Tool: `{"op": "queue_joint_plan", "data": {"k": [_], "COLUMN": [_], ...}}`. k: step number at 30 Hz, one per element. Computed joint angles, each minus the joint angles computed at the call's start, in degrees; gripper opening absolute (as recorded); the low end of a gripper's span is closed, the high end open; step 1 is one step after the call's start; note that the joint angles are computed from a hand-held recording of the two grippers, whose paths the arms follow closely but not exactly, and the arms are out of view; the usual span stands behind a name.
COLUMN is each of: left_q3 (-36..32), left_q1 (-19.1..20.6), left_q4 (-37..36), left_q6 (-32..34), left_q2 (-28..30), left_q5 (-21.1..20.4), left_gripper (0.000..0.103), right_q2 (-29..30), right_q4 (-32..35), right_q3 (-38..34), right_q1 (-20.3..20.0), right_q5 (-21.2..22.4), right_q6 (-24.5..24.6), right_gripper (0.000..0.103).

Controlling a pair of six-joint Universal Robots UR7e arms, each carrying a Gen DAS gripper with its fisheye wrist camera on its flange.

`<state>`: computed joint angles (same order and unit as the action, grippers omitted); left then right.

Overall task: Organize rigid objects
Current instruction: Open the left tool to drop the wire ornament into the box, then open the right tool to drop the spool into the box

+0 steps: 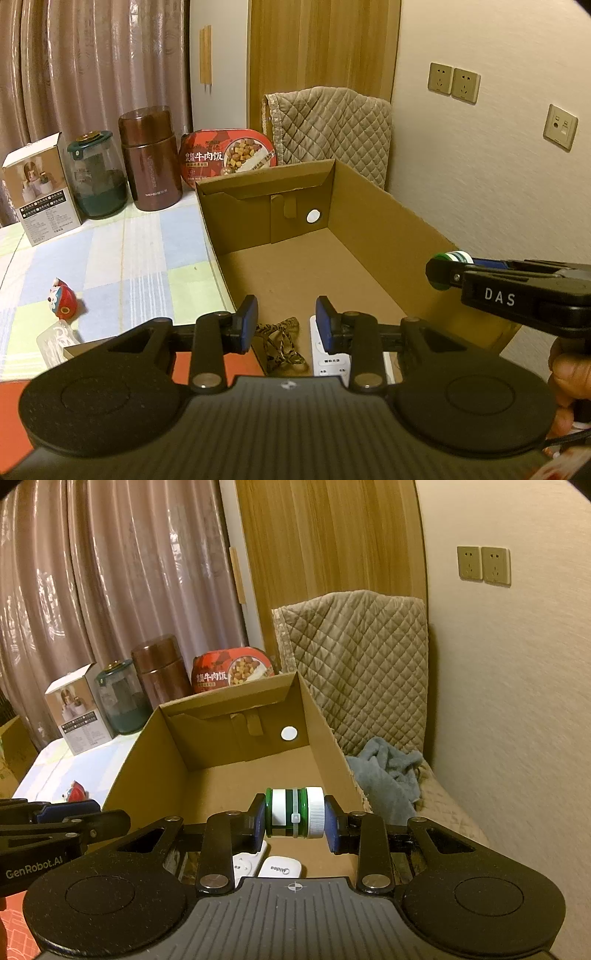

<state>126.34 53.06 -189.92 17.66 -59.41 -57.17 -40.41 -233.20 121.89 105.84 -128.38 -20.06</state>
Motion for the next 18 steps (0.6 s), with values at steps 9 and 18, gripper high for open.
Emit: {"op": "queue_joint_plan", "data": {"k": [9, 18], "left_q3": [0.1, 0.3], "left_q1": [0.2, 0.2], "left_q4": [-0.1, -0.4], "left_q6": [0.0, -0.1], "left_q2": [0.1, 0.1], "left_q5": [-0.1, -0.2], "left_gripper": [0.029, 0.029], "right_q2": [0.1, 0.2], "right_q4": [0.2, -0.1], "right_q3": [-0.1, -0.2], "right_q1": [-0.1, 0.0], "right_q5": [-0.3, -0.4], "right_q6": [-0.2, 0.2], "right_gripper": [0.028, 0.028]}}
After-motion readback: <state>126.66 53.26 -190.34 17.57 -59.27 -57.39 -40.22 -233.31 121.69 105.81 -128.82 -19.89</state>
